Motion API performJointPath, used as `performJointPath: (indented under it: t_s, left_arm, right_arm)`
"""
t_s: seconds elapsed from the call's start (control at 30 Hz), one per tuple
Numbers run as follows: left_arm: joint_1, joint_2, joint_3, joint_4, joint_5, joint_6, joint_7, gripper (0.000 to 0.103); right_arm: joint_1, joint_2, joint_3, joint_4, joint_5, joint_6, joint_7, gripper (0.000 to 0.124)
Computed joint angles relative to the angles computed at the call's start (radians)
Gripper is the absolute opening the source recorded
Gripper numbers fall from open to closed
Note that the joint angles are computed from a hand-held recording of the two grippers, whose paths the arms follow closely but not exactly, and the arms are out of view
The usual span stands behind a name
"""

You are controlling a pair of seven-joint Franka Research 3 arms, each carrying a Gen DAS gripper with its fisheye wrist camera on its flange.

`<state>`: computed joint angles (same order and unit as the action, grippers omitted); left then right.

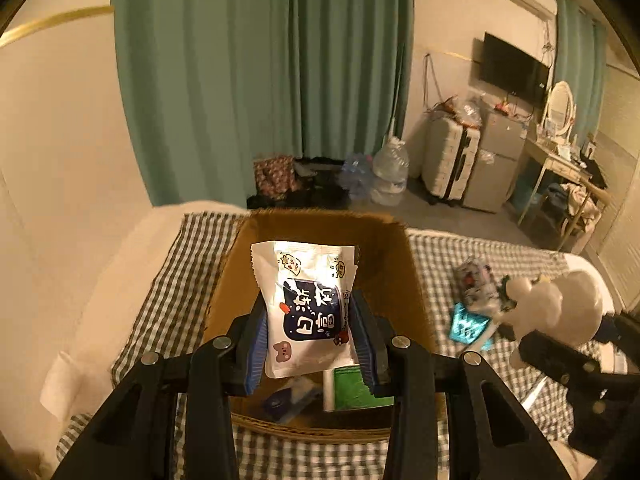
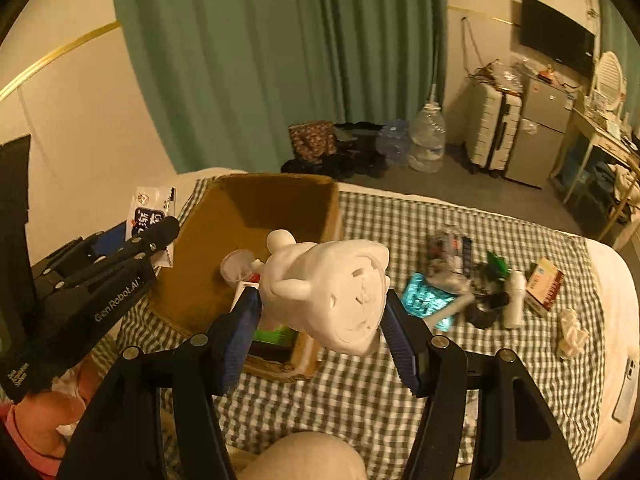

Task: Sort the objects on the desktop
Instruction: 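Carry the snack packet and figurine over the cardboard box with both tools, then open both tools to drop the snack packet and figurine into the box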

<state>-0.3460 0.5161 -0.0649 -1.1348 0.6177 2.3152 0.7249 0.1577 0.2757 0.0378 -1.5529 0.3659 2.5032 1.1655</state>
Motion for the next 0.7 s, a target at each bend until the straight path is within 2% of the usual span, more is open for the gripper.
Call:
performJointPath:
  t_s: [0.37, 0.4, 0.47, 0.5, 0.53, 0.63, 0.7]
  left_arm:
    - [0.052, 0.039, -0.014, -0.032, -0.082, 0.004, 0.048, 0.04]
    - [0.056, 0.046, -0.018, -0.024, -0.094, 0.0, 0.059, 0.045]
    - [0.057, 0.068, -0.02, 0.008, -0.116, -0.026, 0.074, 0.066]
    - [0.052, 0.078, -0.015, 0.026, -0.12, -0.051, 0.071, 0.086]
    - [0.048, 0.08, -0.007, 0.031, -0.12, -0.067, 0.056, 0.092]
    - [0.053, 0.05, -0.002, -0.023, -0.117, -0.032, 0.011, 0.092]
    - [0.054, 0.04, -0.001, -0.039, -0.11, -0.037, 0.003, 0.092]
  right_arm:
    - [0.034, 0.201, 0.015, 0.236, -0.038, -0.113, 0.037, 0.061]
    - [0.035, 0.218, 0.014, 0.255, -0.042, -0.12, 0.042, 0.061]
    - [0.038, 0.248, 0.016, 0.292, -0.047, -0.138, 0.054, 0.061]
    - [0.038, 0.258, 0.017, 0.304, -0.047, -0.141, 0.058, 0.061]
    - [0.039, 0.268, 0.017, 0.316, -0.05, -0.145, 0.062, 0.061]
    - [0.045, 0.292, 0.017, 0.345, -0.058, -0.151, 0.075, 0.061]
    - [0.047, 0.306, 0.018, 0.367, -0.064, -0.157, 0.079, 0.061]
